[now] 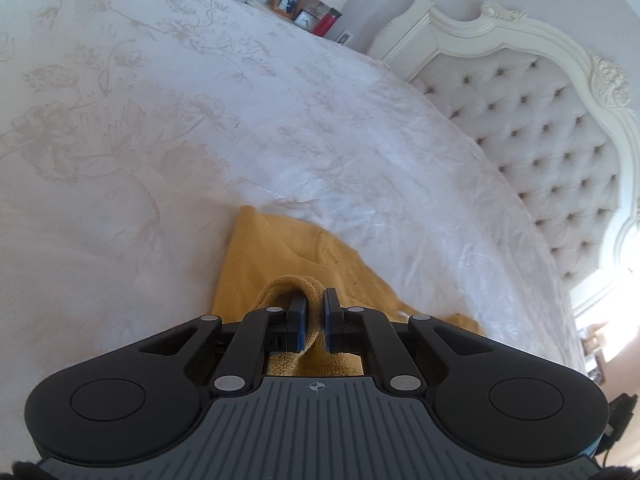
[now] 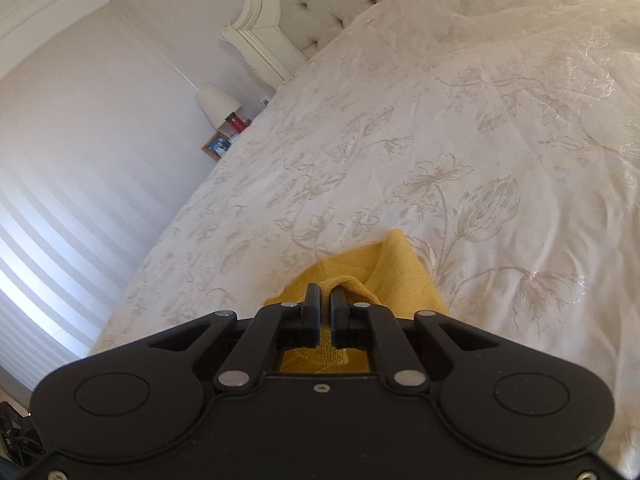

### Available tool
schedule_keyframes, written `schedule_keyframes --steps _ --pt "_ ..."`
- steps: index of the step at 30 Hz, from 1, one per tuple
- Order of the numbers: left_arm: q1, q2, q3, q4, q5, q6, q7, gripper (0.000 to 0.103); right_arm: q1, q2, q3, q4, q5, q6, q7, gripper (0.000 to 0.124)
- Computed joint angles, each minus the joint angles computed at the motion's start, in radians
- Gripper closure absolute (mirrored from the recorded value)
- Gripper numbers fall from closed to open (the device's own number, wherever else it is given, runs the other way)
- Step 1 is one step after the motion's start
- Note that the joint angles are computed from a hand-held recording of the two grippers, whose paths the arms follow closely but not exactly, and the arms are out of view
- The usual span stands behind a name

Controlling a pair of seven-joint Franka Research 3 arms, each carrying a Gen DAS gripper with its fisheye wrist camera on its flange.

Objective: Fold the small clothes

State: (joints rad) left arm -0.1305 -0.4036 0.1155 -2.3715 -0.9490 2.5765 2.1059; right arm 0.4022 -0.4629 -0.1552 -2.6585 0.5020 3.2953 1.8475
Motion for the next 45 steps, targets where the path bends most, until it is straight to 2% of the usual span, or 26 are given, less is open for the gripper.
schedule_keyframes --steps 5,8,10,11,12,13,14,15,17,18,20,24,26,28,34,37,41,45 --pt "0.004 0.048 -0.013 0.017 -0.004 0.045 0.003 0.095 -0.125 0.052 0.106 0.034 -0.012 -0.054 0.012 0.112" --pt "0.003 0.069 -0.013 0.029 -0.013 0.051 0.026 0.092 -0.224 0.076 0.193 0.046 -0.030 -0.078 0.040 0.106" --pt "0.002 0.079 -0.001 0.042 -0.049 0.031 0.063 0.078 -0.249 0.076 0.216 0.038 -0.042 -0.065 0.052 0.106" --pt "0.004 0.073 0.003 0.041 -0.072 0.025 0.084 0.065 -0.263 0.072 0.234 0.032 -0.030 -0.048 0.039 0.100" --pt "0.007 0.059 0.002 0.034 -0.094 0.033 0.106 0.052 -0.311 0.061 0.279 0.021 -0.061 -0.030 0.063 0.080" --pt "0.011 0.037 -0.006 0.020 -0.108 0.061 0.128 0.045 -0.356 0.049 0.323 0.010 -0.072 -0.013 0.068 0.069" --pt "0.009 0.008 -0.011 0.001 -0.116 0.093 0.158 0.030 -0.397 0.032 0.366 -0.002 -0.083 0.007 0.067 0.058" --pt "0.005 -0.023 -0.013 -0.018 -0.111 0.111 0.179 0.019 -0.420 0.013 0.390 -0.013 -0.090 0.016 0.061 0.057" --pt "0.002 -0.092 -0.021 -0.065 -0.050 0.133 0.191 0.011 -0.491 -0.040 0.463 -0.027 -0.112 -0.008 0.042 0.057" --pt "0.001 -0.127 -0.030 -0.093 -0.007 0.145 0.194 0.011 -0.526 -0.069 0.501 -0.033 -0.131 -0.027 0.035 0.057" --pt "0.003 -0.185 -0.053 -0.148 0.081 0.158 0.187 0.011 -0.545 -0.112 0.532 -0.046 -0.171 -0.054 0.026 0.049" --pt "-0.019 -0.247 -0.067 -0.234 0.222 0.127 0.173 0.011 -0.506 -0.167 0.540 -0.053 -0.240 -0.136 0.030 0.048" --pt "-0.023 -0.258 -0.072 -0.269 0.282 0.136 0.159 0.011 -0.487 -0.179 0.543 -0.051 -0.274 -0.171 0.039 0.048" --pt "0.008 -0.259 -0.094 -0.296 0.370 0.138 0.121 0.011 -0.451 -0.181 0.531 -0.048 -0.304 -0.195 0.042 0.048" --pt "0.025 -0.261 -0.017 -0.309 0.518 0.127 0.106 0.009 -0.423 -0.137 0.551 0.000 -0.396 -0.245 0.085 0.048" --pt "-0.006 -0.252 0.024 -0.297 0.544 0.124 0.079 0.009 -0.415 -0.084 0.564 0.047 -0.442 -0.266 0.105 0.048" --pt "-0.048 -0.258 0.068 -0.295 0.570 0.121 0.056 0.009 -0.463 0.016 0.617 0.146 -0.547 -0.328 0.146 0.048" --pt "-0.080 -0.245 0.105 -0.279 0.551 0.112 0.051 0.009 -0.543 0.163 0.671 0.303 -0.683 -0.470 0.236 0.048"
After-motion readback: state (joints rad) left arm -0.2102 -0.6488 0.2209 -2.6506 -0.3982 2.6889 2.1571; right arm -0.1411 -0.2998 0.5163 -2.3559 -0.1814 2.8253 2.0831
